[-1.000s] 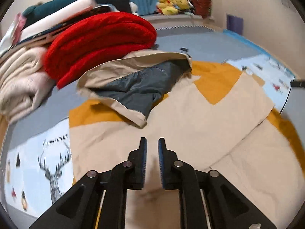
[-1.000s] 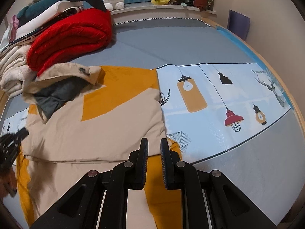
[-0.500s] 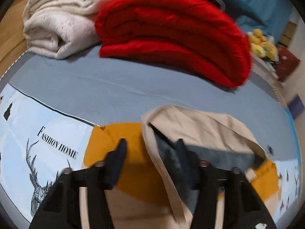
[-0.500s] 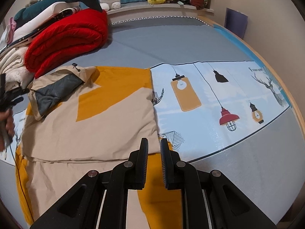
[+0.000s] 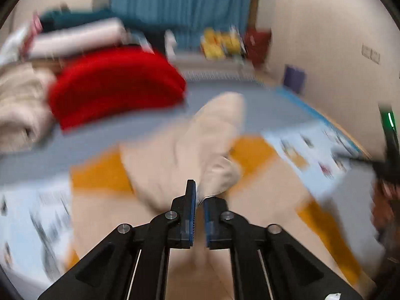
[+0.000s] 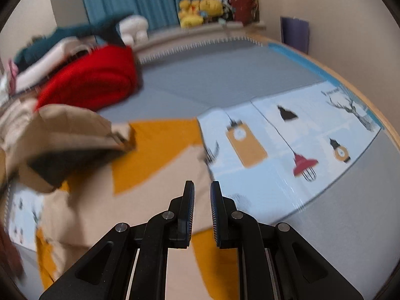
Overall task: Fold large clothes
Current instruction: 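Fold the held hood down onto the jacket body and open the left tool, then move both tools to the jacket hem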
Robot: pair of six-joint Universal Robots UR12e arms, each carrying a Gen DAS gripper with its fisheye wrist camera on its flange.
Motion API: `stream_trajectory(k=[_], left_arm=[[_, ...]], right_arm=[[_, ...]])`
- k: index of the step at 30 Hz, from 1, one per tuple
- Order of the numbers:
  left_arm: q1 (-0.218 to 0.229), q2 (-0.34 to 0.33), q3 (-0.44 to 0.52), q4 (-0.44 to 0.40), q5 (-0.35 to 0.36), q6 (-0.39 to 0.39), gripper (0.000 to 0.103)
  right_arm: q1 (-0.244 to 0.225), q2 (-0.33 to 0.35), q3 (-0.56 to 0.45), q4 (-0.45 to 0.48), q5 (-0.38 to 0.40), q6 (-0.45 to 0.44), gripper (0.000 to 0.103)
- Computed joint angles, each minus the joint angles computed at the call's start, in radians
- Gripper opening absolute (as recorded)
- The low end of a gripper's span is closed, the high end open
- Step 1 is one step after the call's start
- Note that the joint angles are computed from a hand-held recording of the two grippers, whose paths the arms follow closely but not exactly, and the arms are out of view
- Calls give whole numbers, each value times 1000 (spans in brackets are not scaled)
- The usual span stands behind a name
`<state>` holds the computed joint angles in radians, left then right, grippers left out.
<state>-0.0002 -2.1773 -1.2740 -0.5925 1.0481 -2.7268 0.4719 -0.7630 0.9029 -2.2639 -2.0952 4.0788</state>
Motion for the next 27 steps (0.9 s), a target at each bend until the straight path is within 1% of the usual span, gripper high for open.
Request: stream_trajectory(k=[1, 2, 3, 4, 5, 6, 7, 9, 10, 11, 13, 15, 17, 19, 20, 22, 24, 27], left_arm=[[-5, 15, -16, -70, 38, 11, 9], [-7, 27, -28, -132, 73, -8, 9], [0, 31, -33, -185, 66, -46, 15], [7, 32, -36, -199, 52, -69, 19], [14, 32, -46, -178, 45, -102, 25], [17, 27, -47, -150, 53, -125, 26], [19, 18, -38, -138, 61, -150, 27], [29, -4, -17, -134, 33, -198, 27], [33, -16, -11, -114, 11, -230, 27], [31, -23, -13, -101, 11, -242, 27], [23, -51, 17, -126, 29, -238, 27], [11, -66, 27, -149, 46, -241, 27], [0, -83, 37, -190, 63, -225, 27], [-21, -98, 53, -243, 150, -190, 27], [-31, -105, 70, -286, 200, -168, 27], [-38, -108, 81, -323, 245, -152, 27], [-32, -104, 91, -339, 229, -164, 28], [-21, -93, 94, -311, 213, -188, 28]], right_arm=[[2, 1, 4, -37, -2, -7, 15], [3, 4, 8, -85, 11, -21, 15], [3, 9, 4, -108, 29, -33, 15], [3, 15, -1, -126, 53, -45, 15], [2, 19, -4, -141, 75, -54, 15], [2, 26, -9, -152, 102, -59, 15], [2, 33, -16, -155, 126, -59, 15], [3, 45, -31, -151, 157, -60, 15], [4, 55, -43, -144, 170, -64, 15], [5, 62, -53, -138, 179, -67, 15], [7, 80, -79, -125, 200, -84, 15], [10, 96, -103, -113, 219, -108, 15], [11, 110, -121, -112, 240, -127, 15], [10, 120, -135, -109, 265, -144, 15], [11, 127, -145, -103, 277, -153, 15], [13, 138, -163, -86, 288, -163, 15], [12, 145, -174, -76, 297, -171, 15], [12, 146, -178, -75, 289, -173, 15]])
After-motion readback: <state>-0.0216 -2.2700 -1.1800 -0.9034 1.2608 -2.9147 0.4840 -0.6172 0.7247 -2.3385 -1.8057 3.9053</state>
